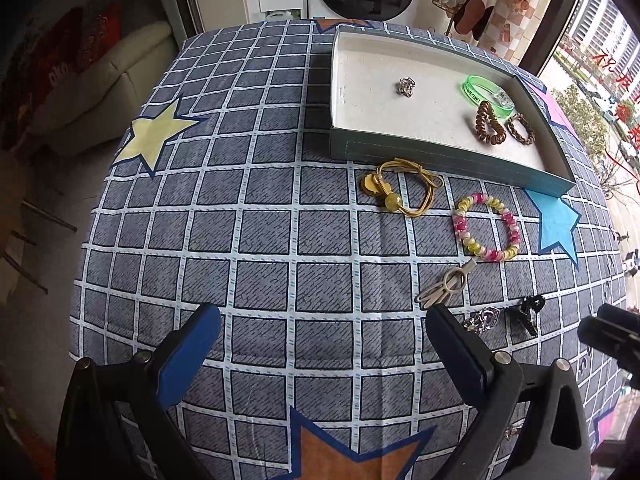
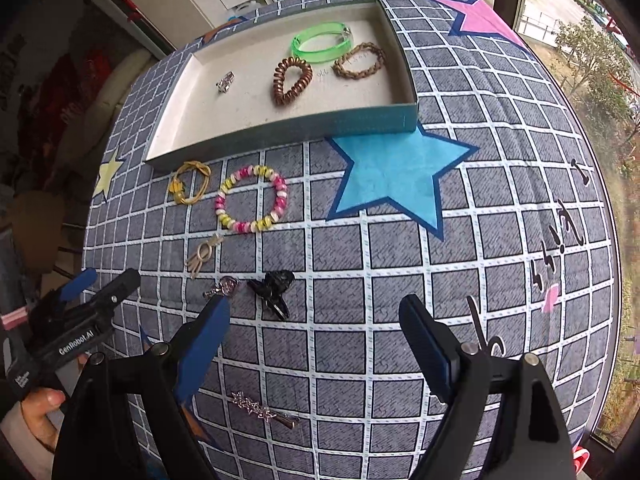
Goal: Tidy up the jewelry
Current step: 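Withdraw both open tools from the tray back over the remaining jewelry, then grasp the beige hair clip with the left tool while the right tool grasps the black claw clip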
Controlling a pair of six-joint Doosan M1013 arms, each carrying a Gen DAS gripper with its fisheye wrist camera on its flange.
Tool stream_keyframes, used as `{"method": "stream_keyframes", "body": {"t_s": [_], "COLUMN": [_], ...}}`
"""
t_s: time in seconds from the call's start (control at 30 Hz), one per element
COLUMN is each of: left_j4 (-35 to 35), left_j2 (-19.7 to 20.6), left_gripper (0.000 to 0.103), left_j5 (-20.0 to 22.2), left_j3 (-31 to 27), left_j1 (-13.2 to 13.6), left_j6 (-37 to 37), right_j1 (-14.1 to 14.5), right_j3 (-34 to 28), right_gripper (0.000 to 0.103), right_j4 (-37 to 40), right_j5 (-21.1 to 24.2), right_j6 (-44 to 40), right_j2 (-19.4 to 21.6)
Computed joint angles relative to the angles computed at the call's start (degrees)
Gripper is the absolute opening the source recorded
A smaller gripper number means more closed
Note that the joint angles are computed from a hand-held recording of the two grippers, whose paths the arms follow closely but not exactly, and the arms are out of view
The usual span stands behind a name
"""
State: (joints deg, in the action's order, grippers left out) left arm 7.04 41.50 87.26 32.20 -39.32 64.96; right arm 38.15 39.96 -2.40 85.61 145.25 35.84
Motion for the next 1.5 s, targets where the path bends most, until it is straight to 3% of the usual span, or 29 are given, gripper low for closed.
{"method": "stream_keyframes", "body": {"t_s": [0.53,0.77,1.13,1.2,1.27,1.33,1.5], "left_j4": [-3.2,-4.3,-4.6,-4.7,-4.3,-5.0,-5.6], "left_j2": [2.3,4.7,9.3,11.1,10.6,11.9,11.5], "left_gripper": [0.103,0.103,0.103,0.101,0.097,0.091,0.075], "left_j5": [-0.8,0.1,3.1,4.8,3.9,5.1,4.4], "left_j3": [-1.2,-4.9,-12.9,-16.6,-15.7,-18.4,-18.1], "left_j1": [-0.6,-0.7,-0.8,-0.8,-0.9,-0.7,-0.8], "left_j6": [13.0,17.0,17.3,17.1,17.4,17.6,18.0], "right_j1": [0.6,0.7,0.8,0.9,0.9,0.9,1.1], "right_j3": [-1.6,-2.4,-4.0,-4.7,-5.3,-6.1,-9.8], "right_gripper": [0.088,0.087,0.08,0.079,0.078,0.077,0.062], "right_j4": [1.1,1.0,0.9,0.5,0.2,-0.1,-1.8], "right_j5": [2.7,3.4,4.0,4.3,4.4,4.8,6.8], "right_j6": [-2.4,-4.8,-6.4,-6.6,-6.9,-7.4,-9.6], "right_j2": [2.5,3.3,4.6,5.1,5.4,5.9,8.0]}}
